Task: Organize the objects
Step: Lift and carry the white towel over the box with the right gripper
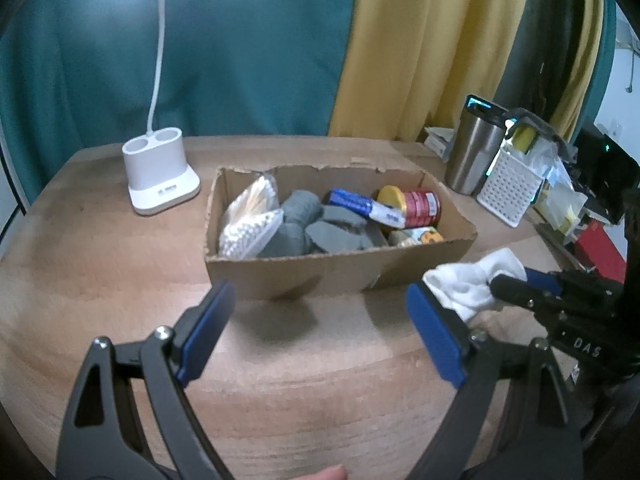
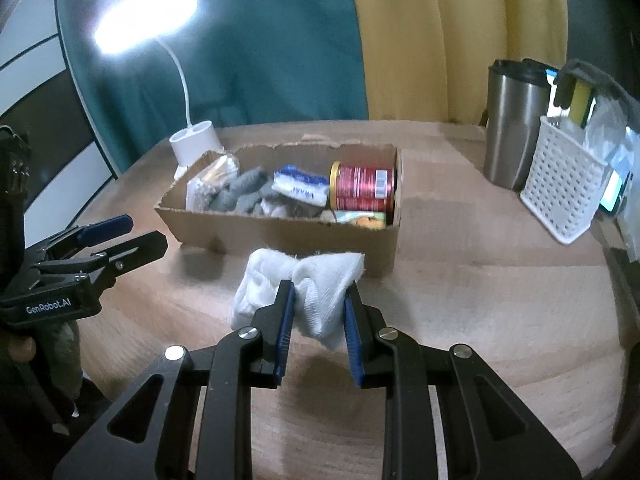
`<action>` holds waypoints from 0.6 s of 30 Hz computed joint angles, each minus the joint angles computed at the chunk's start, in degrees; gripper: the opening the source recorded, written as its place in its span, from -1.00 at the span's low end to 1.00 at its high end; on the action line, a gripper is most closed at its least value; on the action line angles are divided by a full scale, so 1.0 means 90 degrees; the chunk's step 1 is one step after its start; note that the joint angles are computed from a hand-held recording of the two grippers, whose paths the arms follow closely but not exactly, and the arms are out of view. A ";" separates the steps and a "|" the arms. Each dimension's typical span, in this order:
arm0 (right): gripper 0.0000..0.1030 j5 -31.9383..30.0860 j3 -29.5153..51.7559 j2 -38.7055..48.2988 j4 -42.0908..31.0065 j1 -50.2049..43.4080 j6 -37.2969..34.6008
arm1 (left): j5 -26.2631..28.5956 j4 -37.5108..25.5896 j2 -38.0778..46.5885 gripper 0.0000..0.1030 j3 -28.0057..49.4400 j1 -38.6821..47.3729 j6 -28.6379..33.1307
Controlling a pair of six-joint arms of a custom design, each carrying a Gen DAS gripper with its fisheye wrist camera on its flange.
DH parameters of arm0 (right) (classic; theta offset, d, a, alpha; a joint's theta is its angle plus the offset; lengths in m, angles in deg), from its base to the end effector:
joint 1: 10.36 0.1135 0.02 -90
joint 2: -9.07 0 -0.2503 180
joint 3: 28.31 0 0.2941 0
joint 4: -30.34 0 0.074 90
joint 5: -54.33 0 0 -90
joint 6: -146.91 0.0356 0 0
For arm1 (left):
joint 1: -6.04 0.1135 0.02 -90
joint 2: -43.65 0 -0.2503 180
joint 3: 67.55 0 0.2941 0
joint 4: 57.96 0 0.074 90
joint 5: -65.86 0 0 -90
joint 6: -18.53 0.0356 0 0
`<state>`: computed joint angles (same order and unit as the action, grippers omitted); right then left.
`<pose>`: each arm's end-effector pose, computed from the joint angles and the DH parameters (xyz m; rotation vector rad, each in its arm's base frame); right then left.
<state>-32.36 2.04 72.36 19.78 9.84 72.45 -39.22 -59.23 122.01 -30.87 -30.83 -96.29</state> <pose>0.2201 0.0788 0.1018 -0.0661 2.3404 0.2443 0.2203 -0.1537 0.0892 0.1095 2.2991 -0.2518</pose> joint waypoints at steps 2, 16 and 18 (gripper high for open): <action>-0.52 -0.0032 0.0042 -0.0034 -0.0028 -0.0055 -0.0052 | -0.0018 -0.0034 -0.0003 0.73 0.0049 0.0005 0.0008; -0.52 -0.0265 0.0410 0.0038 -0.0026 -0.0406 -0.0363 | -0.0040 -0.0124 0.0083 0.73 0.0439 0.0150 0.0129; -0.52 -0.0279 0.0451 0.0039 -0.0035 -0.0434 -0.0385 | -0.0024 -0.0122 0.0118 0.73 0.0486 0.0205 0.0155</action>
